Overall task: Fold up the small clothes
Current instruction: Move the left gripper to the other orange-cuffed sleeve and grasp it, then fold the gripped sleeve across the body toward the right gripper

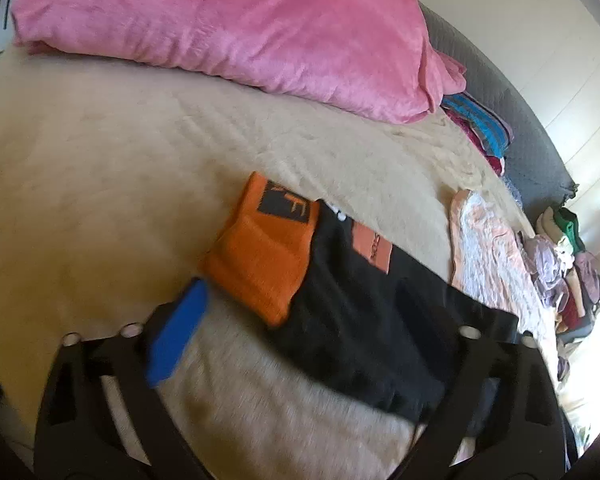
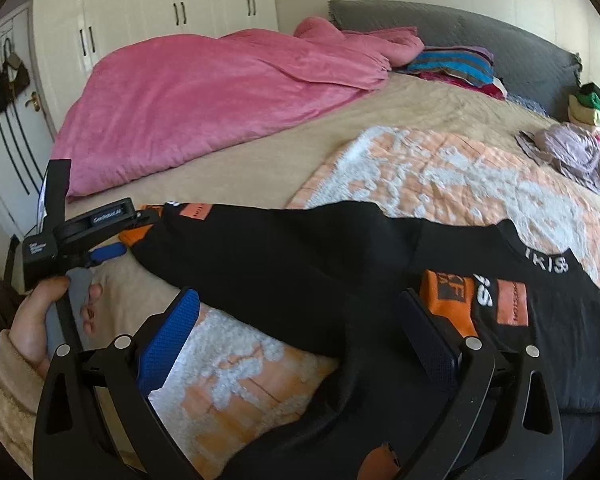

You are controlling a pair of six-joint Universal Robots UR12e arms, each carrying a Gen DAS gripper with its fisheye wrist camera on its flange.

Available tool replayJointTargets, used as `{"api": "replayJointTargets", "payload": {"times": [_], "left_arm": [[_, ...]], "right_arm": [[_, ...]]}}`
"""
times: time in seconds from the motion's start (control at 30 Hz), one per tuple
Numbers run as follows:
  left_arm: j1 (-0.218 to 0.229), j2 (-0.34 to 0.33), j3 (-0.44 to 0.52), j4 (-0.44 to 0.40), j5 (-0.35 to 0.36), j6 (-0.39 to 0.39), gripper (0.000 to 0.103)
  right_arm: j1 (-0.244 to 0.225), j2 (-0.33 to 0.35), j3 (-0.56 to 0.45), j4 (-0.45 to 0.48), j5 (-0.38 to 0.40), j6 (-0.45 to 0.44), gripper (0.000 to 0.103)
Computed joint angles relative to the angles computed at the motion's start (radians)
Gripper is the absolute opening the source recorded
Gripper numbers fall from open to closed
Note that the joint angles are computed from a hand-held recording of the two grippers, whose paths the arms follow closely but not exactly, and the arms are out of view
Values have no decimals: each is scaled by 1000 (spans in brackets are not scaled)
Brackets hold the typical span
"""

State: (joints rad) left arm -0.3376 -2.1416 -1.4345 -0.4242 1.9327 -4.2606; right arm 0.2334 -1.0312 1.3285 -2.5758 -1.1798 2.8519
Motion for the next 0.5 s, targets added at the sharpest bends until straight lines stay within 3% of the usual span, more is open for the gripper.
{"api": "replayJointTargets", "payload": {"times": [0.07,0.2,0.33,0.5], "left_arm": [[4,-8,6,12,-2,2,64],[11,-20,9,51,-22,8,8],[7,-16,-9,147,-30,9,7],[-11,-6,6,223,-26,81,7]], "right_arm": [[-7,-3,6,0,-1,19,98],[-21,-11,21,-11,-8,56,98],[-39,-24,41,-28,-10,97,98],[-67,-37,61,-42,-8,153,98]]}}
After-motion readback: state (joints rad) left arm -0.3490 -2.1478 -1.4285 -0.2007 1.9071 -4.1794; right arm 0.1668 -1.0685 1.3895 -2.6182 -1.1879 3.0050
